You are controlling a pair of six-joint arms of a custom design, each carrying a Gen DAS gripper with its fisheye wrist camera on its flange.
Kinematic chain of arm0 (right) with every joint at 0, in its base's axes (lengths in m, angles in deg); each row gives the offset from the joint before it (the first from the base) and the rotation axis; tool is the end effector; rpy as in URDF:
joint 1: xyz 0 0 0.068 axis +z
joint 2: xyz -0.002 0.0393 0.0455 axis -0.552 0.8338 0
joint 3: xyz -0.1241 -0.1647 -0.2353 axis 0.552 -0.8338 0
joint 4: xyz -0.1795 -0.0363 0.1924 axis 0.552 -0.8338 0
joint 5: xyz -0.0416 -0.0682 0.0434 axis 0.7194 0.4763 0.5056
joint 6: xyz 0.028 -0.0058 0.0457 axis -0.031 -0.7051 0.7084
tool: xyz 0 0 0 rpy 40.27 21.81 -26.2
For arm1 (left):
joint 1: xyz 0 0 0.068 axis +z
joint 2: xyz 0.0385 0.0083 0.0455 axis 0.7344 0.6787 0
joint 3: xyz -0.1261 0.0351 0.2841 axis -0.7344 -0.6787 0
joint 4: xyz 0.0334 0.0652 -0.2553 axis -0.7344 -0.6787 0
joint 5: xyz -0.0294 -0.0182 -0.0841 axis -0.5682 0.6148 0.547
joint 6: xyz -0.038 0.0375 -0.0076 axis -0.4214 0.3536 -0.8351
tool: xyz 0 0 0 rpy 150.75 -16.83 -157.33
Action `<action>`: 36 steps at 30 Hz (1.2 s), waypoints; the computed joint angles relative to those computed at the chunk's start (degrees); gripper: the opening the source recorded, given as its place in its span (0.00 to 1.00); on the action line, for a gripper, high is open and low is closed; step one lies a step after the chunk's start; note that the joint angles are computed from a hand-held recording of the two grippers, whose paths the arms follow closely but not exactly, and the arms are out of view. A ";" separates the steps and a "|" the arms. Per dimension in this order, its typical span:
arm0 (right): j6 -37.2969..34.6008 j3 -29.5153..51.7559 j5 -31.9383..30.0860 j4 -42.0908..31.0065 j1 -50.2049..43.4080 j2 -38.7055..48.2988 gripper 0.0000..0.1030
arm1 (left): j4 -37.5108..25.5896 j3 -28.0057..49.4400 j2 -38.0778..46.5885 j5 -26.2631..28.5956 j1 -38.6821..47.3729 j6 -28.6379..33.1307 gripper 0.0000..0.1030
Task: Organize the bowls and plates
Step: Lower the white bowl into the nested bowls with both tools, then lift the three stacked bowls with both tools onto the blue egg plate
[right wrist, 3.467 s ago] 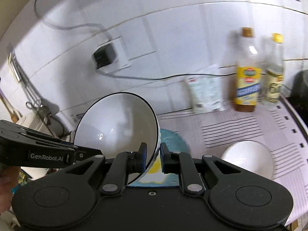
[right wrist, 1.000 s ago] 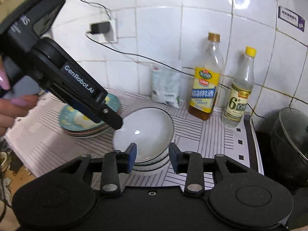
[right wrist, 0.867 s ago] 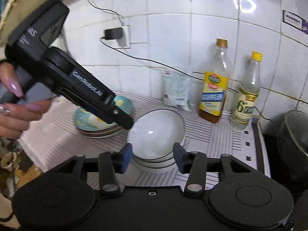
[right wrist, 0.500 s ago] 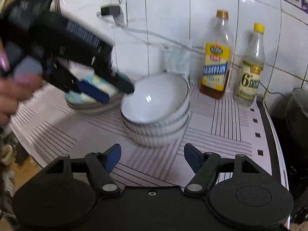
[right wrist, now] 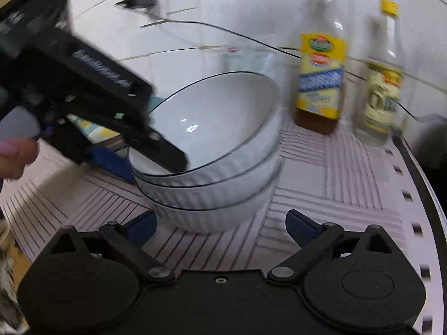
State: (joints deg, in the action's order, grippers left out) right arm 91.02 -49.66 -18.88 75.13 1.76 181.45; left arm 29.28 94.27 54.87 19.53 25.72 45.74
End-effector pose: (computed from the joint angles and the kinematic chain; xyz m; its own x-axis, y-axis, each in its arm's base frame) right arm 0.2221 0.1451 0.0279 -0.5494 -0.1134 -0.8278 -0.2516 0.9672 0.0345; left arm 0.3602 -0.1575 0.0679 -0.8936 0.0386 -0.4472 0.2823 0.8230 -0.4930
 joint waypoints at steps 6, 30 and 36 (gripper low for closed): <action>-7.52 4.58 -2.40 -2.72 -1.41 1.01 0.99 | 3.73 1.56 2.86 1.30 -0.04 0.10 0.45; -3.97 1.33 2.79 0.92 3.24 -0.95 0.99 | 5.02 -3.87 -2.74 6.08 2.66 4.01 0.45; -3.30 1.25 5.73 -3.23 7.59 -7.47 0.99 | -1.36 -5.53 -9.93 7.98 6.30 8.41 0.44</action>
State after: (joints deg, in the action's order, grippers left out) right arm 87.72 -48.41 -13.14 71.90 9.34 173.98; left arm 27.93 88.74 44.94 27.50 32.02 54.15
